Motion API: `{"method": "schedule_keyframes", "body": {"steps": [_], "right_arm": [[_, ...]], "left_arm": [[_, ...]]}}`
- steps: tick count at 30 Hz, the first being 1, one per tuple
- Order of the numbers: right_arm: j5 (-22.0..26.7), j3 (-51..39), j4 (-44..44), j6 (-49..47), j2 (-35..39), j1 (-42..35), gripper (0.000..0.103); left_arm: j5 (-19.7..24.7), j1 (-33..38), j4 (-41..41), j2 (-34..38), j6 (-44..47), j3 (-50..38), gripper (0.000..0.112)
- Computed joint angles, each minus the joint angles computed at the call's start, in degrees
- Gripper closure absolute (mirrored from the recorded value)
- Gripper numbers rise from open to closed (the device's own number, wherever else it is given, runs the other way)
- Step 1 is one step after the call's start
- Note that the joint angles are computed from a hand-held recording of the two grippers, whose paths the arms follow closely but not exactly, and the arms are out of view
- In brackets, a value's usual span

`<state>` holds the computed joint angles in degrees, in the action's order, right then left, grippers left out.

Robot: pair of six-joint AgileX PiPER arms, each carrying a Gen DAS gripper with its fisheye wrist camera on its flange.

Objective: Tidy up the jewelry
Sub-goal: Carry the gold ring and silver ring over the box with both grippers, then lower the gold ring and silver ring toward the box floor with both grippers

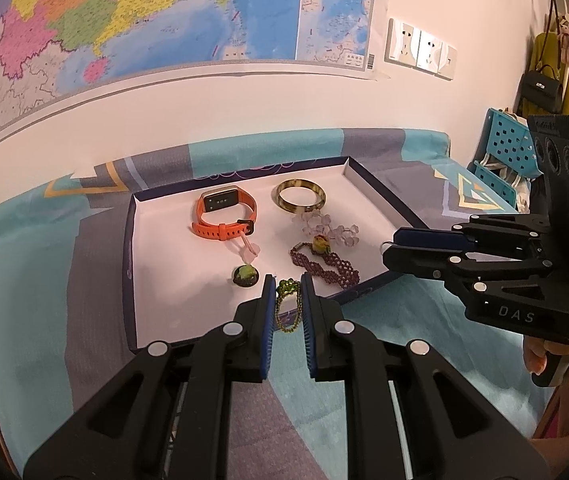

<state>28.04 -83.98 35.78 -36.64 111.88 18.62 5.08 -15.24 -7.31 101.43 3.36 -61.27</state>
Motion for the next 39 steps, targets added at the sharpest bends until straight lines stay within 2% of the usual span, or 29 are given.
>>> {"method": "schedule_keyframes", "body": {"steps": [19,39], "right_arm": [[1.5,-4.8,-2.8,3.1,3.4,0.5,0.085],[1.9,-6.5,-3.2,3.8,4.9,0.6,0.085]], "left_arm": [[1.6,0.0,6.6,2.8,-6.3,-3.8,0.099],[2.0,0.1,6.6,3.9,-6.6,-4.8,0.099]]}}
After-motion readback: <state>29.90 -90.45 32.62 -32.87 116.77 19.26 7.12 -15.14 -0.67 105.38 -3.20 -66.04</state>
